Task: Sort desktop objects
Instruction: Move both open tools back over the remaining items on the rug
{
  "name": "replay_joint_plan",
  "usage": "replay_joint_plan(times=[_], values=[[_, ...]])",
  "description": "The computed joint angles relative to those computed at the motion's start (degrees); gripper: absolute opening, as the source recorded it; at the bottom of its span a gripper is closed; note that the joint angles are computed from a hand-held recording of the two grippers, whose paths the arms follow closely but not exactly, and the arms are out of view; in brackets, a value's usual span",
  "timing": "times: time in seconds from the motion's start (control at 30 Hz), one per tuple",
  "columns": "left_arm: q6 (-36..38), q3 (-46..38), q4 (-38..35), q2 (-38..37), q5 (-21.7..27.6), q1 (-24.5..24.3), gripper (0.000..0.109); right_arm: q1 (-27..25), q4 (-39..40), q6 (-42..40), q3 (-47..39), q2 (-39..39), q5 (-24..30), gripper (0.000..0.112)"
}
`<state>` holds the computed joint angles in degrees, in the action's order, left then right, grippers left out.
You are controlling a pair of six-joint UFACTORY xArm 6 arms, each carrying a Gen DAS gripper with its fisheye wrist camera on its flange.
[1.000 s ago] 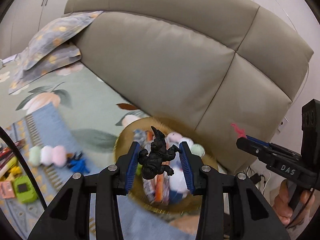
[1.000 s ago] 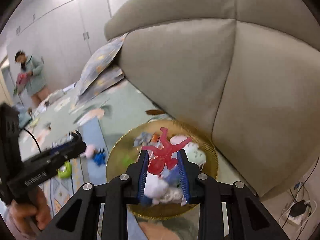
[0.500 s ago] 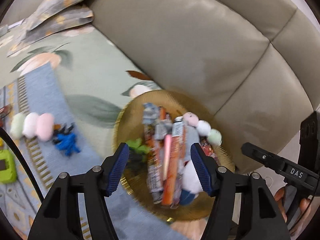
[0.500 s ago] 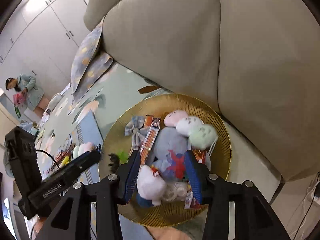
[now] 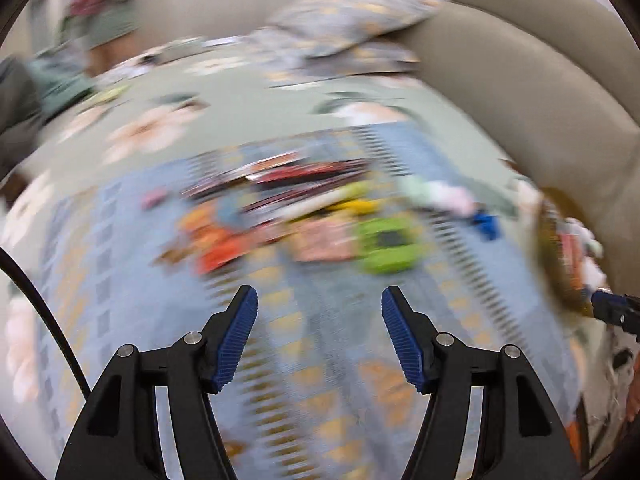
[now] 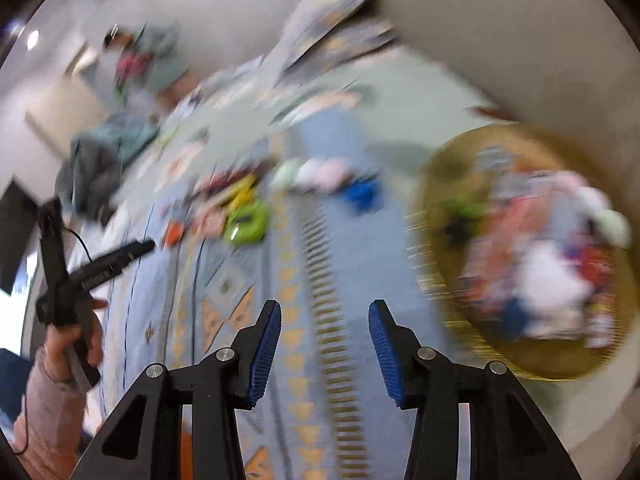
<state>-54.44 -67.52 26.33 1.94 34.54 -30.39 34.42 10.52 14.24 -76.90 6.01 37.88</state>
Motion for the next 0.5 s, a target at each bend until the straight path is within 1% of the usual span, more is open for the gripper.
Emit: replay_joint_plan(times=[0.07,0.13,0.17,0.2,0.27,0.33,0.37,0.4,0.43,0.47,0.5], values=[[-2.8,7.1,0.7,-4.6,-1.4,1.7,0.064,3.0,-2.2,0.5,-5.3,5.6,2.0,0.045],[-6.8,13.0,3.3,-7.5,-1.8,2.8,0.064,5.0,-5.4,0.9,-9.0,10.3,2.9,0.045],[-8.8,14.1,5.2,-7.6,-1.2,2.9,0.064,6.0,-7.1,1.0,-11.2,13.2,3.3,0.045],[-12.0,15.6,9.0,-7.7,-0.2,2.6,0.064,6.8,-9.4,2.1,-12.4,15.5,2.7,0.045],[-16.8,18.3,14.2,-8.0,0.0,2.2,0.064,7.3,-12.7,5.0,-13.4,18.2,1.5,0.045],[-20.6,20.8,16.6,-7.5,-3.2,3.2,0.064,7.1,-12.9,6.3,-12.0,19.2,-1.8,0.045],[-24.6,21.5,20.8,-7.5,-3.9,3.3,0.066,7.2,-13.6,6.8,-11.7,19.8,-3.0,0.045],[-27.4,21.4,24.2,-7.4,-3.5,2.8,0.068,7.2,-14.9,7.4,-10.8,20.2,-5.0,0.045],[-28.0,21.0,25.3,-6.8,-2.8,2.4,0.069,7.4,-18.6,8.7,-8.5,19.7,-9.4,0.051],[-27.8,20.2,25.6,-6.2,-1.2,1.8,0.071,7.6,-22.3,9.9,-6.9,19.4,-12.2,0.063],[-27.8,19.6,25.6,-5.7,-0.5,1.4,0.071,8.0,-26.7,11.2,-6.5,19.7,-13.3,0.067]])
